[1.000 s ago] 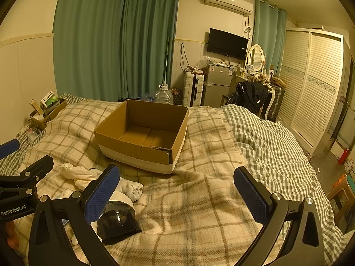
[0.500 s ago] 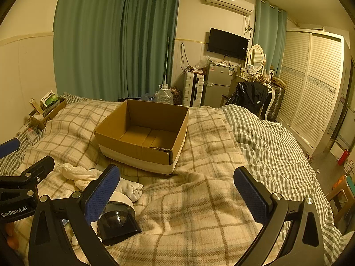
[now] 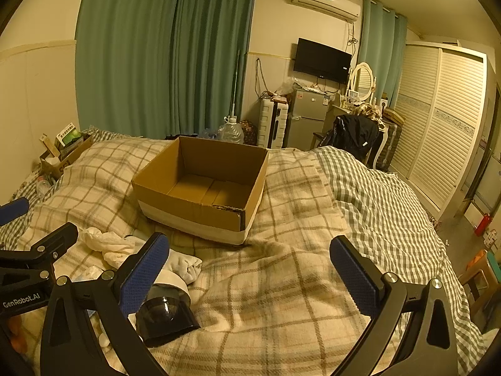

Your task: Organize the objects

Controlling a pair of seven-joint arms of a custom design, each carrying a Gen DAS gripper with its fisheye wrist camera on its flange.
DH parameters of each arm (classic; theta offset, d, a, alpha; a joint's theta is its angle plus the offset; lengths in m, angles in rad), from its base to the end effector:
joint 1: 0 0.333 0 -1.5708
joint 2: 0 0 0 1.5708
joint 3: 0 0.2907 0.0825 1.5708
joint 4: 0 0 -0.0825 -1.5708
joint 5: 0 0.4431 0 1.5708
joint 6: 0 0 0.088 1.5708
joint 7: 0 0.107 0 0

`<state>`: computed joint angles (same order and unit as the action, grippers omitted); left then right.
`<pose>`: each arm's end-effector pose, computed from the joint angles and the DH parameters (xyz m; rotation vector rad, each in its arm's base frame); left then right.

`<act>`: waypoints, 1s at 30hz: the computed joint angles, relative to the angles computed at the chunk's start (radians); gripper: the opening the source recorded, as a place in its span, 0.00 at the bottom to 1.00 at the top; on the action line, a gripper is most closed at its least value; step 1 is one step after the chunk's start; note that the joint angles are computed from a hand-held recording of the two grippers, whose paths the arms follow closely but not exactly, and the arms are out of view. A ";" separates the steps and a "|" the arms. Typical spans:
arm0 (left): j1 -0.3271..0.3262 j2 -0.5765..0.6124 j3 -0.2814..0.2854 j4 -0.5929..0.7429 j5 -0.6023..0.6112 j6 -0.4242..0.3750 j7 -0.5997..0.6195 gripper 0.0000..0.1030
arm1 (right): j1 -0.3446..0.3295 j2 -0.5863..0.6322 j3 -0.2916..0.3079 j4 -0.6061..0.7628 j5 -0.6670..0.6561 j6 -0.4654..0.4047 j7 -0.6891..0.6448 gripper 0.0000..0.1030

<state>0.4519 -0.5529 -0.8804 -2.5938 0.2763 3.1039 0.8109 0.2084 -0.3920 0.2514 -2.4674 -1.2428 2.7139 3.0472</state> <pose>0.4589 -0.2305 0.4120 -1.5907 1.6892 -0.8432 0.4489 0.2596 0.4271 -1.6574 1.6191 -1.0170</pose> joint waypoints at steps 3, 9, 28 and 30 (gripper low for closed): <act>-0.010 -0.001 0.010 -0.007 -0.005 0.002 0.000 1.00 | 0.005 0.003 -0.001 0.002 0.008 -0.001 -0.013 0.99; -0.024 -0.016 0.022 -0.014 -0.005 -0.001 0.005 1.00 | 0.008 -0.014 0.007 -0.001 0.006 -0.009 -0.015 1.00; -0.349 0.305 0.370 0.067 0.001 -0.263 0.189 0.87 | 0.019 0.081 -0.037 0.014 0.168 0.046 -0.178 1.00; -0.360 0.335 0.380 0.085 0.046 -0.293 0.176 0.77 | 0.019 0.095 -0.039 0.015 0.176 0.059 -0.187 1.00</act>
